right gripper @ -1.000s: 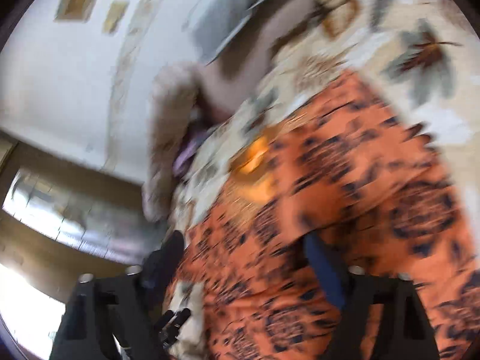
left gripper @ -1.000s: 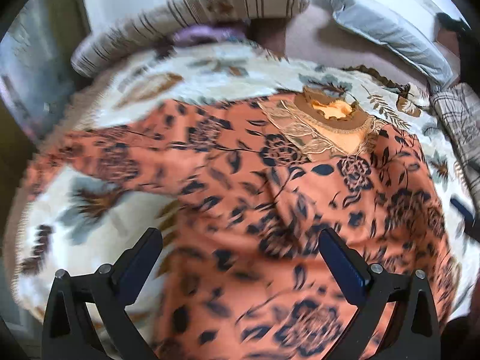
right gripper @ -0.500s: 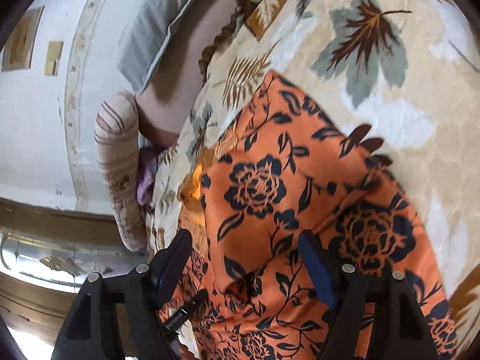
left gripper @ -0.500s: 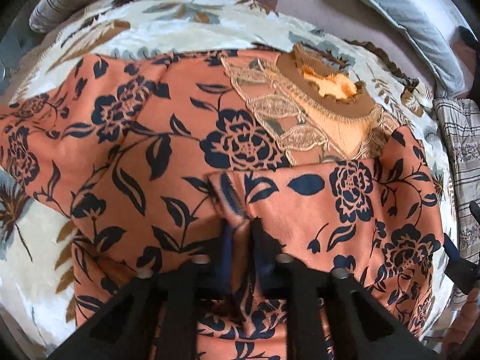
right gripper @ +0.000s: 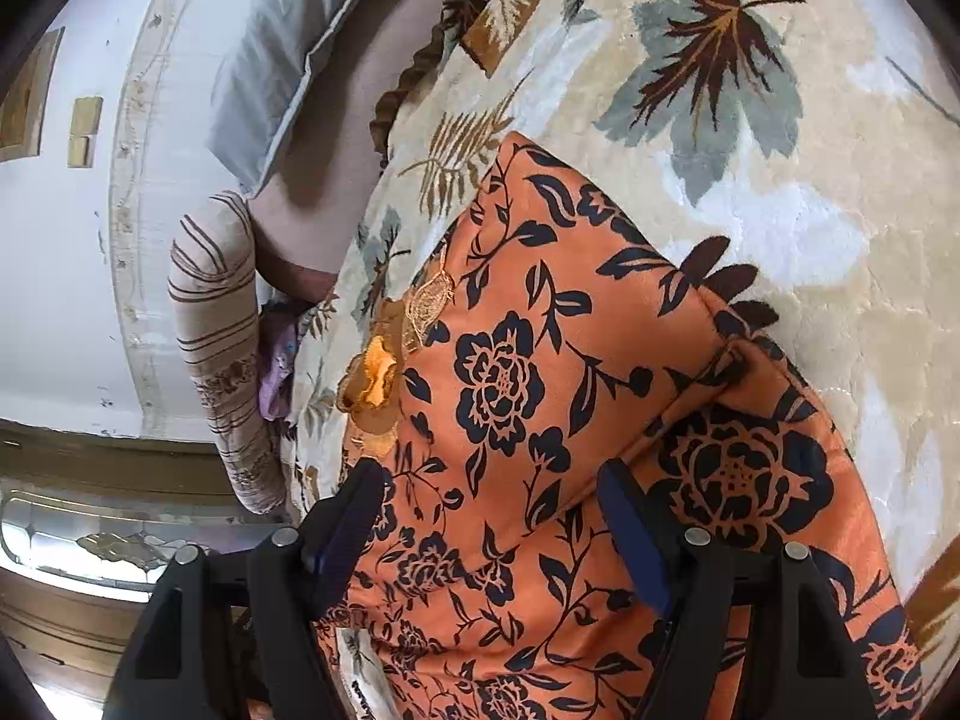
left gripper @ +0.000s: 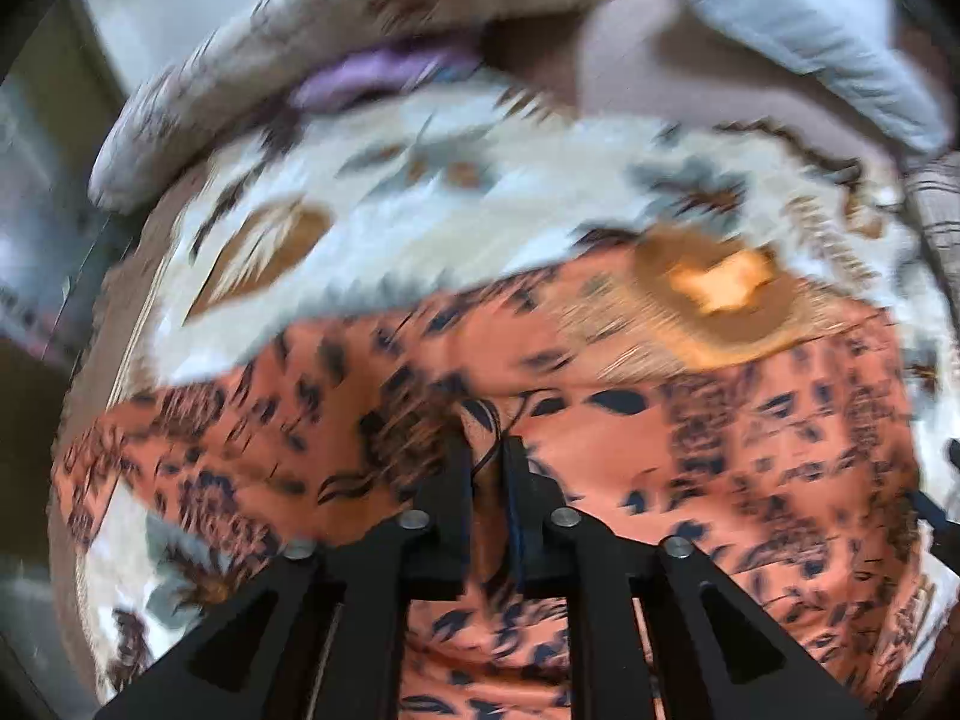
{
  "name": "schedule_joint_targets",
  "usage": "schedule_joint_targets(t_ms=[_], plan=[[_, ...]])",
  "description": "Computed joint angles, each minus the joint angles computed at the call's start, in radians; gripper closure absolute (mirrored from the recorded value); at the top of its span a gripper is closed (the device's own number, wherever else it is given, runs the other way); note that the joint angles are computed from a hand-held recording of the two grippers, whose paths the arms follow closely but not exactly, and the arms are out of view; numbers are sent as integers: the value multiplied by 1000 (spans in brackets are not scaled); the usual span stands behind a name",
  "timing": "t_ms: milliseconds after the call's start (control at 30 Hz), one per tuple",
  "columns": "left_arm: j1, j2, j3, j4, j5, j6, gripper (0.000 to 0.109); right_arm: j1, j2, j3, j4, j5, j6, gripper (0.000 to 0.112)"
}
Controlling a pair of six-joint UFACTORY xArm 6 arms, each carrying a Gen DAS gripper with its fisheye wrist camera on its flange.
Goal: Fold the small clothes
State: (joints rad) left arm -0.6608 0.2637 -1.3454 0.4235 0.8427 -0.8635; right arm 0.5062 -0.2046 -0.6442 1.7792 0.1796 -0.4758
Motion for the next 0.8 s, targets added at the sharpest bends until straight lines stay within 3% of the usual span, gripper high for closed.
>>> schedule_joint_targets(t_ms=[100, 200, 267, 333, 433, 567, 800], plan=[[17, -42, 89, 34, -5, -57, 93, 3, 9, -2, -25, -2, 16, 36], [58, -145, 234, 20, -78, -87, 85, -2, 13, 0, -44, 9, 32, 36], [98, -242, 342, 56, -101, -139, 59, -7, 17, 2, -43, 20, 39, 36], [169, -373, 470, 108, -106, -227, 40, -12, 23, 1, -47, 36, 45, 36], [295, -519, 609, 84, -138, -273, 40, -4, 37, -9, -46, 49, 41, 36], [513, -668, 772, -77, -241, -257, 39, 20, 64, -28, -87, 53, 66, 36], [717, -708, 903, -332, -491, -192, 39, 45, 113, -50, -176, 53, 125, 36]])
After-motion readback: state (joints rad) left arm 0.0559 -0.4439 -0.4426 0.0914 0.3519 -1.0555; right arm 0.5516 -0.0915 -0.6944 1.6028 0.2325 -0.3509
